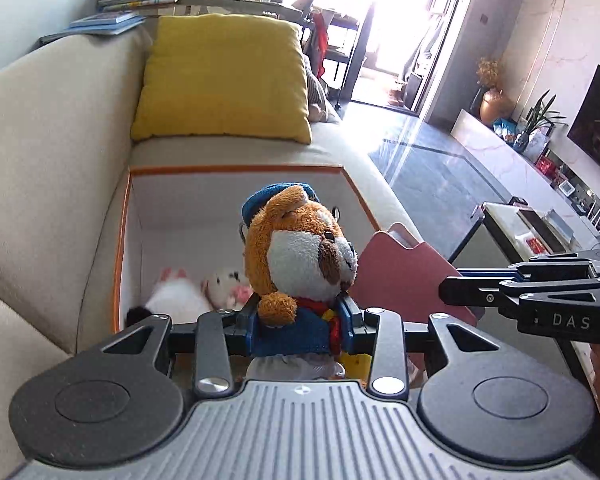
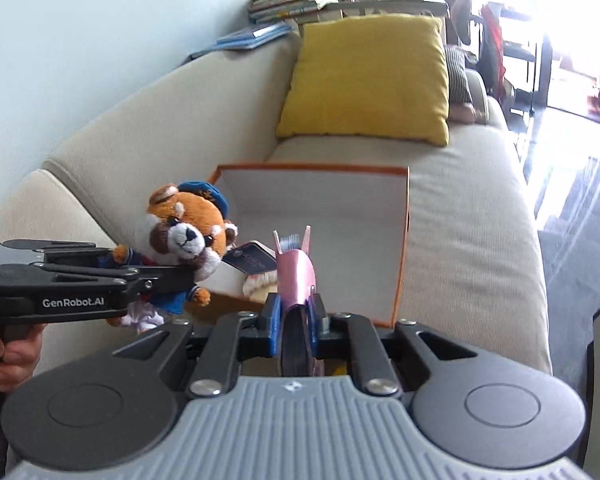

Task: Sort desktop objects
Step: 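Lower the dog plush and pink case into the orange box and release both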

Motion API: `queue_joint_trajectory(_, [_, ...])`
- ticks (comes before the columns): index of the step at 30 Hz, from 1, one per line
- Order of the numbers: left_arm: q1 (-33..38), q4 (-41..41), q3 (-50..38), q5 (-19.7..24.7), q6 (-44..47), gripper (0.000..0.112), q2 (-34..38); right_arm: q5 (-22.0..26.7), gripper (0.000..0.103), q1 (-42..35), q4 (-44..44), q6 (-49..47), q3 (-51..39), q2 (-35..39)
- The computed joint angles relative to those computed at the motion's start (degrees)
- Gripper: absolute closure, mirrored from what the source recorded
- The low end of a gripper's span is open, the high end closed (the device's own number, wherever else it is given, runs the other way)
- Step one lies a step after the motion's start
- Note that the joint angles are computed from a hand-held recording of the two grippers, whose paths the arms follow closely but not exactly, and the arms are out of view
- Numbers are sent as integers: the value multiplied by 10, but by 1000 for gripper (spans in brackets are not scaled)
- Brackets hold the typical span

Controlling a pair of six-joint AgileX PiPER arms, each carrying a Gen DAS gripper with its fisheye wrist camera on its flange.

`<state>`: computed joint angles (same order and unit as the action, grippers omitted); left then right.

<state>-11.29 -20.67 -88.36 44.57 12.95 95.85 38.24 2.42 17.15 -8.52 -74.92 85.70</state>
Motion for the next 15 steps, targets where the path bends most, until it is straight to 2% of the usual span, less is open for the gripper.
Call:
queue_joint_trajectory(6, [1, -18, -107, 20, -16, 70, 85, -2, 88, -3, -17, 19, -97, 83])
queue_joint_trajectory(10, [4, -40, -187, 51, -29, 70, 155, 4, 88, -1, -52, 55, -151, 138])
queue_joint_trajectory(15, [-7, -35, -292, 94, -73, 70, 256, 8, 88, -8, -93, 95, -178, 183])
